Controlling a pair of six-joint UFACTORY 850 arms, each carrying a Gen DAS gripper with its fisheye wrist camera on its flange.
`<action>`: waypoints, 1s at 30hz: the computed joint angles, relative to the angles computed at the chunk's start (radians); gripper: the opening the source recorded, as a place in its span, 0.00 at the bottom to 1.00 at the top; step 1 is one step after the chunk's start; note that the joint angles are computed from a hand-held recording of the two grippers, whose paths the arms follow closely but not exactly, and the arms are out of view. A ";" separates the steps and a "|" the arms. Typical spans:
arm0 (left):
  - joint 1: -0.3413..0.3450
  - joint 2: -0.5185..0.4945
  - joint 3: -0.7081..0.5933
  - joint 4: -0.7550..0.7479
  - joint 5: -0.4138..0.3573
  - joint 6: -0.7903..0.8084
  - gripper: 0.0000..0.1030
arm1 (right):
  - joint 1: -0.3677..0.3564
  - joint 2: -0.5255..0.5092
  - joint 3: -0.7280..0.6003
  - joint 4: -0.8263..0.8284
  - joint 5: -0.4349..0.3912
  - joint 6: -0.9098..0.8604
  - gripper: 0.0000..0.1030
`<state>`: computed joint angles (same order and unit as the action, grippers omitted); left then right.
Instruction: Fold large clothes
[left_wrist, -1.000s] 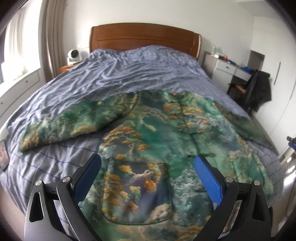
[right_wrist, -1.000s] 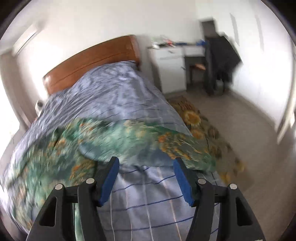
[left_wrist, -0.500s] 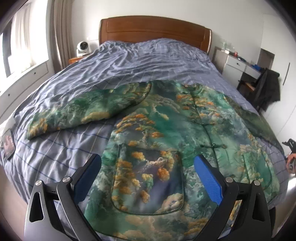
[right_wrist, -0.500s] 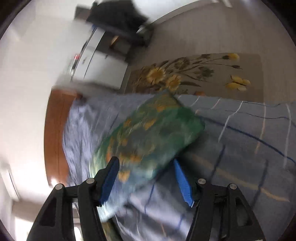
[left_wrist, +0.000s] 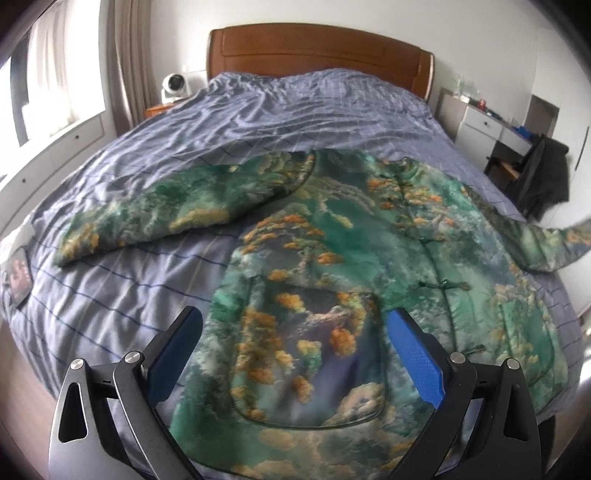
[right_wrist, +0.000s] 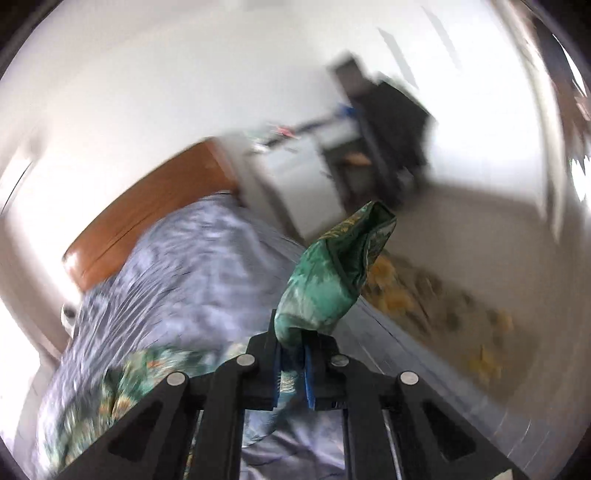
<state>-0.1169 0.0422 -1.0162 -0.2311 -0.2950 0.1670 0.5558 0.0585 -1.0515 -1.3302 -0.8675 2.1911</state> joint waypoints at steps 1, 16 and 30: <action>-0.003 -0.001 -0.003 -0.020 0.003 0.021 0.98 | 0.007 -0.019 -0.039 -0.007 0.007 -0.046 0.09; 0.042 0.015 0.016 -0.104 0.003 0.091 0.97 | 0.169 -0.538 -0.637 0.311 0.299 -0.708 0.09; -0.002 -0.242 -0.250 -0.688 -0.392 0.639 0.97 | 0.268 -0.574 -0.538 0.610 0.368 -0.856 0.58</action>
